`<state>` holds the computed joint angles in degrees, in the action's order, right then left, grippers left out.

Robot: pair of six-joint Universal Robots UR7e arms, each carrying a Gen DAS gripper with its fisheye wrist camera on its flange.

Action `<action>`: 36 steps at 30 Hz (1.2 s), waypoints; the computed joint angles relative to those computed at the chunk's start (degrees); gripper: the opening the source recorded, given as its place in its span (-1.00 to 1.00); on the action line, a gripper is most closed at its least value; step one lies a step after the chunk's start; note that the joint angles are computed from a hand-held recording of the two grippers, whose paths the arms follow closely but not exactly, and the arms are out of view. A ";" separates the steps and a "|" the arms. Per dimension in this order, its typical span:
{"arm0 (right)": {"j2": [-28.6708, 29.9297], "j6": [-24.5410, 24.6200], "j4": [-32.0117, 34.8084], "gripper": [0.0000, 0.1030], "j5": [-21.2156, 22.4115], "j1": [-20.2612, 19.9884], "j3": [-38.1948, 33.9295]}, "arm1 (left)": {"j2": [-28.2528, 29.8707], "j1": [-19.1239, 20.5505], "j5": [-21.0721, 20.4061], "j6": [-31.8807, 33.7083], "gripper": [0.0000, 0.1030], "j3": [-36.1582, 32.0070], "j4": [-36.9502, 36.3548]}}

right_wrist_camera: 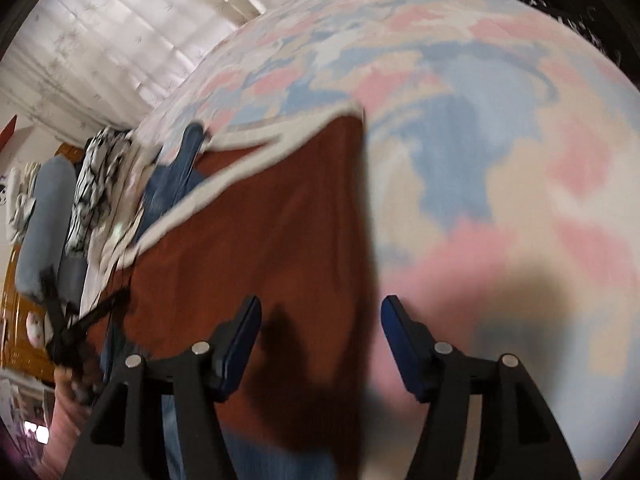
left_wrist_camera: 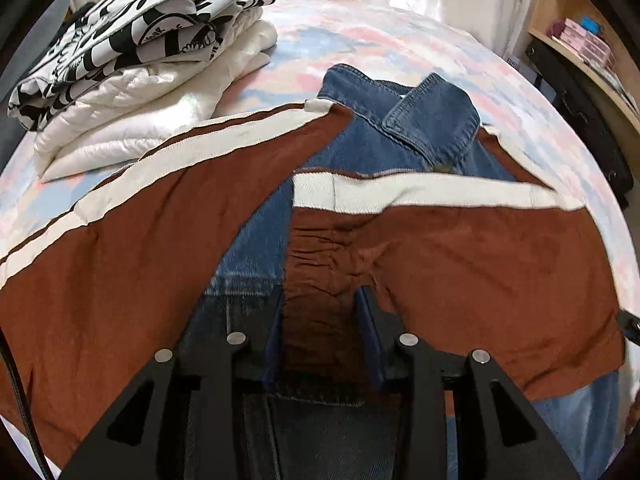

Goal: Fold large clothes
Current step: 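Lay the folded sleeve flat on the jacket and open the right tool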

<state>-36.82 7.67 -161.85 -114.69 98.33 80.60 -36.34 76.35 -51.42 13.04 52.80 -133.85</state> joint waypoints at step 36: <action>23.31 -1.44 13.59 -0.23 -2.10 4.68 -33.64 | 4.05 -3.21 7.99 0.00 -0.03 -0.03 -4.03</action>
